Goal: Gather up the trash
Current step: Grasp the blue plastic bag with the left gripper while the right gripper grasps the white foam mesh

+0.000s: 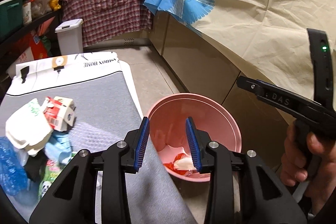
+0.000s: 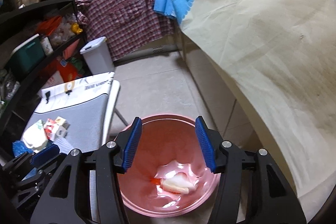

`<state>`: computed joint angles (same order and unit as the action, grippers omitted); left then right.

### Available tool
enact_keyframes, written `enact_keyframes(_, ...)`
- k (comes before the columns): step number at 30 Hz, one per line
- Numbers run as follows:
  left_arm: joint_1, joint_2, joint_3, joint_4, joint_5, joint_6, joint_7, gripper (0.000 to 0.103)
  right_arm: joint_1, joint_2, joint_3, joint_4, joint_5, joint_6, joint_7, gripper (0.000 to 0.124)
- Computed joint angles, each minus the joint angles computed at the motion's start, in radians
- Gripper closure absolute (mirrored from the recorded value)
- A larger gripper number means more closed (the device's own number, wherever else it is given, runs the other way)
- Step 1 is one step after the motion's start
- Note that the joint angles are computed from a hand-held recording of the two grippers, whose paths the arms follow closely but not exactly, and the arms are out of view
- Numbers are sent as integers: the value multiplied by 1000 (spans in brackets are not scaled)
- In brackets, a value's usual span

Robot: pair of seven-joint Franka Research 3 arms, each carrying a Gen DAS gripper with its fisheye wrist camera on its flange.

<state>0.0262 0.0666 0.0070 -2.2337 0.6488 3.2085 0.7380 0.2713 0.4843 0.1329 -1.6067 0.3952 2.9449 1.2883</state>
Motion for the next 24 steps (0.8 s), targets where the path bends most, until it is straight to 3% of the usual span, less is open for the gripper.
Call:
enact_keyframes(5,28,-68,15,-28,228,-11,-209,67,-13,-12,22,-20,20,13,-23,70)
enact_keyframes(10,131,-151,-48,-77,389,-33,-371,67,-12,-43,52,-78,36,93,-96,70)
enact_keyframes(15,213,-253,-95,-160,382,-44,-375,67,-37,-90,109,-153,74,191,-149,71)
enact_keyframes(18,237,-318,-95,-220,332,-38,-326,67,-59,-126,146,-195,88,222,-181,74)
enact_keyframes(22,192,-414,-10,-311,215,-44,-199,67,-152,-177,275,-245,178,213,-294,81)
enact_keyframes(24,193,-453,7,-341,188,-52,-156,67,-221,-199,374,-264,266,214,-397,81)
